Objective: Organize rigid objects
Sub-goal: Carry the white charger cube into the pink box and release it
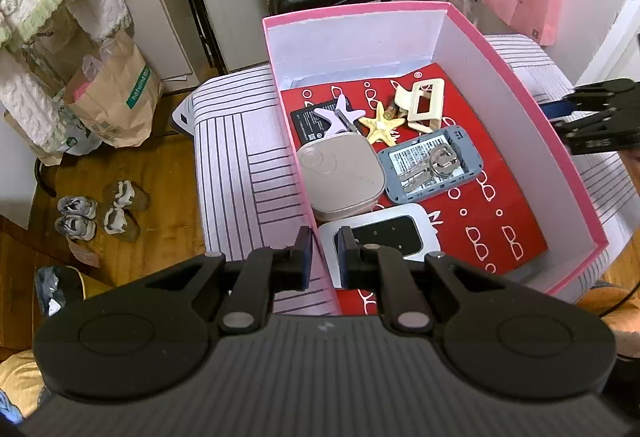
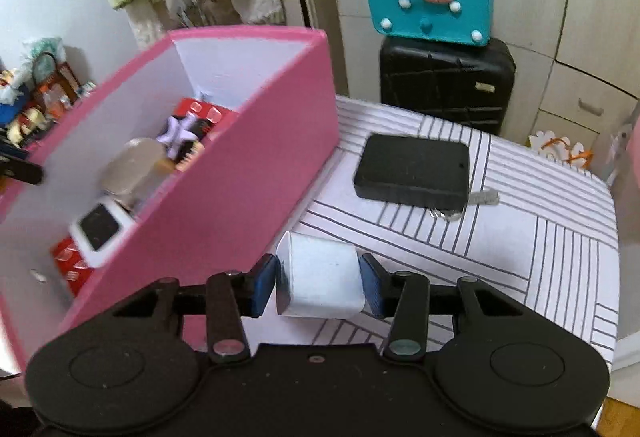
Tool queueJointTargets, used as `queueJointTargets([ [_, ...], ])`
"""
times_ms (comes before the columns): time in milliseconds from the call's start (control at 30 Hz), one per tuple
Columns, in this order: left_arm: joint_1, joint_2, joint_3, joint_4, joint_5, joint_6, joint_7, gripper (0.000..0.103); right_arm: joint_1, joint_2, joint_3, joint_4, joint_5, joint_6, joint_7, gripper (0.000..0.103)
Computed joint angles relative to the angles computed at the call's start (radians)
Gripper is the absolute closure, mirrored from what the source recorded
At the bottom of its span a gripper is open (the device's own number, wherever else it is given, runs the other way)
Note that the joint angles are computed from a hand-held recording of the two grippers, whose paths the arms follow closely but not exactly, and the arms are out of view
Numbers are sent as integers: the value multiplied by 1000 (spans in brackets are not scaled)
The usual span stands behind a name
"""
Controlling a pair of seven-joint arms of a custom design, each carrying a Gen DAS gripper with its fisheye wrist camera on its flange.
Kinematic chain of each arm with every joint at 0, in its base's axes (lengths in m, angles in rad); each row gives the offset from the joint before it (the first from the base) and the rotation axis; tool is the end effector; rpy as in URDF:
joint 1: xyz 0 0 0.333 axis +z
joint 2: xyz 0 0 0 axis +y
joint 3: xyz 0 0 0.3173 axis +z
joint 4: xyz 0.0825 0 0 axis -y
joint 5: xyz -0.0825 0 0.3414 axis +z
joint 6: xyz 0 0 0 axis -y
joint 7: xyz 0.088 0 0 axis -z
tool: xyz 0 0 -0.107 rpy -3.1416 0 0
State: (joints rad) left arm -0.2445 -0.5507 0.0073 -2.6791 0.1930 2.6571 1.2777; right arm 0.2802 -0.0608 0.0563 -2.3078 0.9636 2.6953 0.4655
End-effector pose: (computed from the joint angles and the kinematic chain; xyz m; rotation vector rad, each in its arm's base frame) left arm 0.3558 -0.0913 0.4875 -1.8312 2.0055 -0.5473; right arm 0.4787 0.1389 0.4361 -2.1837 1.0869 -0.1824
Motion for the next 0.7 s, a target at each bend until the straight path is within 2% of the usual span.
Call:
queueJointTargets([
  [200, -5, -9, 7, -9, -6, 8, 3, 92, 0, -111, -21, -23, 68, -35, -43, 52],
  [267, -7, -12, 12, -13, -10, 14, 6, 92, 10, -152, -32, -36, 105, -53, -93, 52],
  [500, -12, -17, 22, -23, -22, 29, 21, 92, 16, -230, -53, -42, 100, -218, -136, 52],
  [600, -10, -19, 20, -31, -17, 39, 22, 92, 23, -226, -44, -22, 68, -278, -129, 51],
  [700, -12, -24, 25, -39, -18, 51, 25, 92, 33, -180, -35, 35, 24, -401, -96, 51],
])
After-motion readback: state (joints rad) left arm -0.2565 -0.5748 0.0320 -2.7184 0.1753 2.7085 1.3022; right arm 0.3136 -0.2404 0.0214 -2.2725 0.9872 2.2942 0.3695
